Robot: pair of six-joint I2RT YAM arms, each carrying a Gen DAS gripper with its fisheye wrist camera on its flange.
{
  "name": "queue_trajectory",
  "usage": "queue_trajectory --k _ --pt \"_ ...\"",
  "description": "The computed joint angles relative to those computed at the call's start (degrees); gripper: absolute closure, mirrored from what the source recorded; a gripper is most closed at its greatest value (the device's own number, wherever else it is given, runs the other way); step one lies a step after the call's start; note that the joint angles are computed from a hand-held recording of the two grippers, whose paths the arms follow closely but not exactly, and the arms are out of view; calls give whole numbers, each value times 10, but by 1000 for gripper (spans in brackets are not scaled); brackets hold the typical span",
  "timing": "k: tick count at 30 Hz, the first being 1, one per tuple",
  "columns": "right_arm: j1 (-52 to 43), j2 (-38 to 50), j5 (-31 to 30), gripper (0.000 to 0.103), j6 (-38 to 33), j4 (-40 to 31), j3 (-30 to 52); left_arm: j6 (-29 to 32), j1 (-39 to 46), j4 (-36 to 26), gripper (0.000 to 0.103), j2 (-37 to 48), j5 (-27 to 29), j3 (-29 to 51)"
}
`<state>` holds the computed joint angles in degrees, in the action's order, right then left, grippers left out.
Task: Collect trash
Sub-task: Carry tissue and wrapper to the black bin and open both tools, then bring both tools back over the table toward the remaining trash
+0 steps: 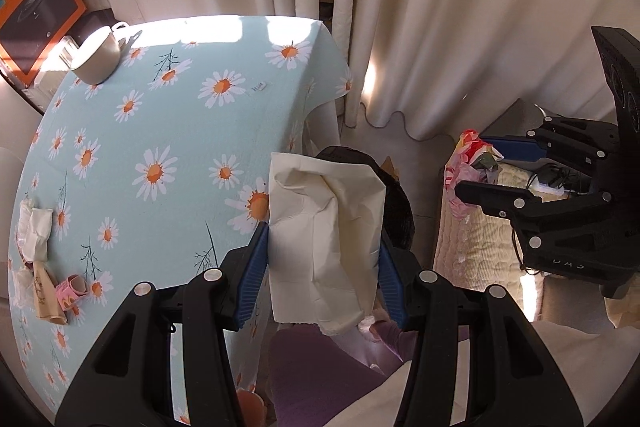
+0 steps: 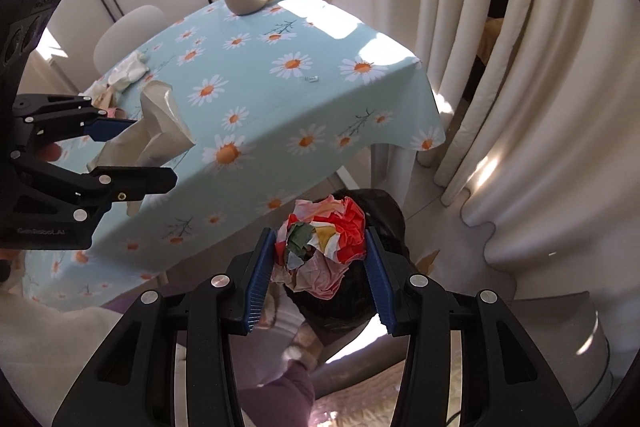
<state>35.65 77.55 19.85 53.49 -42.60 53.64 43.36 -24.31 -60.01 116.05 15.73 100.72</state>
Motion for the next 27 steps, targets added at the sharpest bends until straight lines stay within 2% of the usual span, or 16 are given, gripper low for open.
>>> queue_trajectory --k 7,8,9,11,12,14,18,27 --pt "7 -16 3 59 36 -7 -21 25 -11 -16 50 5 25 10" --pt "5 -20 2 57 37 -6 -24 30 -9 -22 44 7 34 16" --pt "3 -23 -2 54 36 -1 -28 33 -7 -27 27 8 43 21" --pt "5 -25 10 23 48 -7 -28 34 0 -20 12 -2 67 16" --pt "4 -24 17 17 52 -12 -26 36 6 -21 12 -5 80 18" --pt "-1 -16 18 15 48 -22 -19 29 17 -30 5 -2 100 33" --pt "-20 5 7 15 13 -18 -9 6 40 -33 6 5 108 48" --pt "-46 72 -19 15 -102 6 53 -65 108 31 6 -14 92 12"
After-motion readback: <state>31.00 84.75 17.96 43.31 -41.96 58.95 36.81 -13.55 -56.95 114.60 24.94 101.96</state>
